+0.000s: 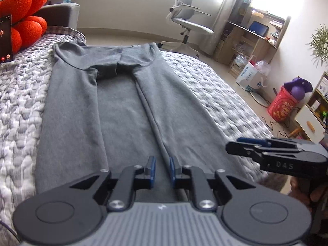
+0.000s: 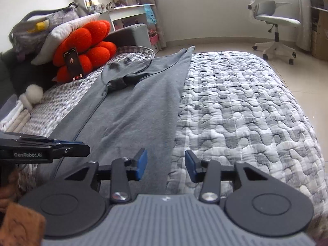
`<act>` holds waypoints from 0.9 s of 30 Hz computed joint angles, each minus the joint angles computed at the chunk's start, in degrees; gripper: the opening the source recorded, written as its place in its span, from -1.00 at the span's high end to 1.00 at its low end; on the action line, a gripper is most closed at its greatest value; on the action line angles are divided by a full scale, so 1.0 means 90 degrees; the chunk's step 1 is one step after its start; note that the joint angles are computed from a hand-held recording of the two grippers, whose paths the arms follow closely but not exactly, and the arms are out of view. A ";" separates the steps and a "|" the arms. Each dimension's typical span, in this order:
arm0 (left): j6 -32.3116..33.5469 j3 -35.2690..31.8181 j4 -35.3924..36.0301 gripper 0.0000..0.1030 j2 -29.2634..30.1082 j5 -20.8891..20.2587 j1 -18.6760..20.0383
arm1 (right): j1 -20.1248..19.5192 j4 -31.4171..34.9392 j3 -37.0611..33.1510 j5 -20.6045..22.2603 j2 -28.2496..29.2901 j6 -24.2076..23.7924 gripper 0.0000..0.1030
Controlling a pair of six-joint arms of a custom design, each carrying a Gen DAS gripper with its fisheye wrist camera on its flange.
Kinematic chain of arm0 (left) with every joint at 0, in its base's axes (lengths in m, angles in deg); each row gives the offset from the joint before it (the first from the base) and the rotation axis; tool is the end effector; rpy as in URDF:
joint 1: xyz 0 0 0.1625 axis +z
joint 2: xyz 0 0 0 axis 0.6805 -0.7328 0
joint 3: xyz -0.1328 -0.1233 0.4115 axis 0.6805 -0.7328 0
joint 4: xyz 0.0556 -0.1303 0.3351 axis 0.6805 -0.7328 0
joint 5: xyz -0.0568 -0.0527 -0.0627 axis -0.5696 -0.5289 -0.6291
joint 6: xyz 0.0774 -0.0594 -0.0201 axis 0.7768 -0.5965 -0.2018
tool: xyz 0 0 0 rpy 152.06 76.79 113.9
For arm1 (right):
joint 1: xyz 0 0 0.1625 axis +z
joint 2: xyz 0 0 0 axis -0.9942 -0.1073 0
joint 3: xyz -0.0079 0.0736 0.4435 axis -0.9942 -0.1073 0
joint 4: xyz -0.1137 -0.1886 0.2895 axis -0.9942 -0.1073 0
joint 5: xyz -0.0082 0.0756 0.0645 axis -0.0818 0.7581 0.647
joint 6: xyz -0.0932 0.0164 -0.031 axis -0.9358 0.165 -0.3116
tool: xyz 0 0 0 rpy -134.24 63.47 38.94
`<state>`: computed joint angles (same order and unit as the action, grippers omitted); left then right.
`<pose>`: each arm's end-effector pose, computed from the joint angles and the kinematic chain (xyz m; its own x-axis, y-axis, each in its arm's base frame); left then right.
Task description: Fold clothes
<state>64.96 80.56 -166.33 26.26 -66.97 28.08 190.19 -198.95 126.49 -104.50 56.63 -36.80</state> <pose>-0.1152 -0.7847 0.2511 -0.6551 0.6964 -0.2931 0.7553 0.6129 -0.2321 0.2627 -0.6426 0.0855 -0.8338 0.1443 0.5328 -0.3625 0.5848 -0.7257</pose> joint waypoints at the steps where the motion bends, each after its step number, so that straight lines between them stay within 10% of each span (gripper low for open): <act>1: 0.0031 0.0140 -0.0020 0.64 -0.0081 -0.0011 -0.0005 | 0.0036 -0.0034 0.0030 -0.0036 0.0016 -0.0063 0.12; 15: 0.1332 0.2263 -0.1796 0.44 -0.0981 0.1128 -0.0194 | 0.0300 -0.0232 0.0517 -0.0846 0.0102 -0.0087 0.09; 23: 0.0230 0.1184 0.0512 0.09 -0.1292 0.0622 0.0091 | 0.0126 0.0704 0.1435 0.0236 -0.0657 0.1457 0.03; 27: -0.0298 -0.0502 0.2895 -0.43 -0.0858 0.0341 0.0320 | -0.0127 0.1496 0.1615 0.1079 -0.1030 0.2067 0.03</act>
